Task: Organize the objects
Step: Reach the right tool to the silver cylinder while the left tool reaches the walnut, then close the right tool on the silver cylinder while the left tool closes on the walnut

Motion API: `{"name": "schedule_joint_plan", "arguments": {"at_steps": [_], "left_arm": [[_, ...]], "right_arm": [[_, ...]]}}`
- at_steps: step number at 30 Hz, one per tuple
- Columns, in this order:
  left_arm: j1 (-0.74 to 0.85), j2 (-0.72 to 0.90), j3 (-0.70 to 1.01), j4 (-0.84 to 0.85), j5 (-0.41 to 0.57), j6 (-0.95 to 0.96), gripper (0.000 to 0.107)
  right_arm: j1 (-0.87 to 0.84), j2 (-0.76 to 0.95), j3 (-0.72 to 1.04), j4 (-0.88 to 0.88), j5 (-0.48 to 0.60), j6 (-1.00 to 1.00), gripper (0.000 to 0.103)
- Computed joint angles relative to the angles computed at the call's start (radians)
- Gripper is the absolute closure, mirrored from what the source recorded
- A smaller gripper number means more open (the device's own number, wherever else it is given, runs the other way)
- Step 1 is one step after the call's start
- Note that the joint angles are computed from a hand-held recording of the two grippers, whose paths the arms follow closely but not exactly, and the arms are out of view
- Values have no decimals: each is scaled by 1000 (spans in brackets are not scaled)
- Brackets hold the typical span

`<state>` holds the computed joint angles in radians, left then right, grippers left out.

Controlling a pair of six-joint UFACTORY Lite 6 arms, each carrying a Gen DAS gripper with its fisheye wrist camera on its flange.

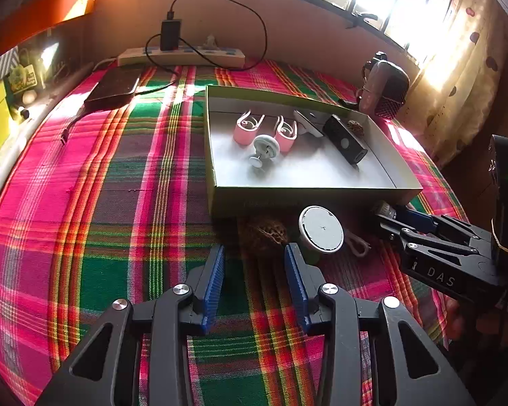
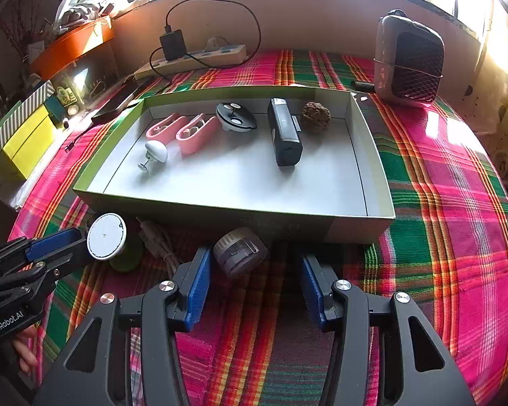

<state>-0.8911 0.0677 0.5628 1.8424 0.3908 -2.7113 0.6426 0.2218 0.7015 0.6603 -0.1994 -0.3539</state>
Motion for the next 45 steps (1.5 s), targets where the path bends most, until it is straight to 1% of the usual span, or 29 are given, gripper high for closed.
{"name": "schedule_joint_plan", "arguments": {"at_steps": [3,8,13,18,22,26,30,35,40,41,44,45], "left_arm": [[3,21,23,-29,3,27,72],[10,57,60,-66,-3,60,72],[16,81,83,-83,3,68,72],[14,95,101,-142,17,112,72],[10,105,116,-200,30,164,72],[3,119,131,-247,47,202,72],[1,115,124,-232,52,178,72],[-2,115,122,-246,62,182,78],[0,109,114,-234,60,167,78],[-2,109,113,-236,62,168,79],[-3,108,112,-233,62,163,79],[-4,108,112,-235,62,163,79]], "right_arm": [[-21,-7,-9,-54,1,41,53],[-47,-19,-21,-74,3,42,53],[-43,-28,-31,116,-14,-157,53],[-54,-38,-44,110,-19,-162,53],[-46,-41,-53,166,-39,-219,53],[-50,-46,-64,145,-51,-199,53],[-53,-49,-70,136,-58,-187,53],[-52,-59,-89,108,-74,-152,53],[-63,-68,-98,51,-70,-92,53],[-69,-71,-102,21,-68,-64,54],[-73,-85,-117,-2,-72,-39,65],[-74,-89,-122,-7,-72,-33,66]]}}
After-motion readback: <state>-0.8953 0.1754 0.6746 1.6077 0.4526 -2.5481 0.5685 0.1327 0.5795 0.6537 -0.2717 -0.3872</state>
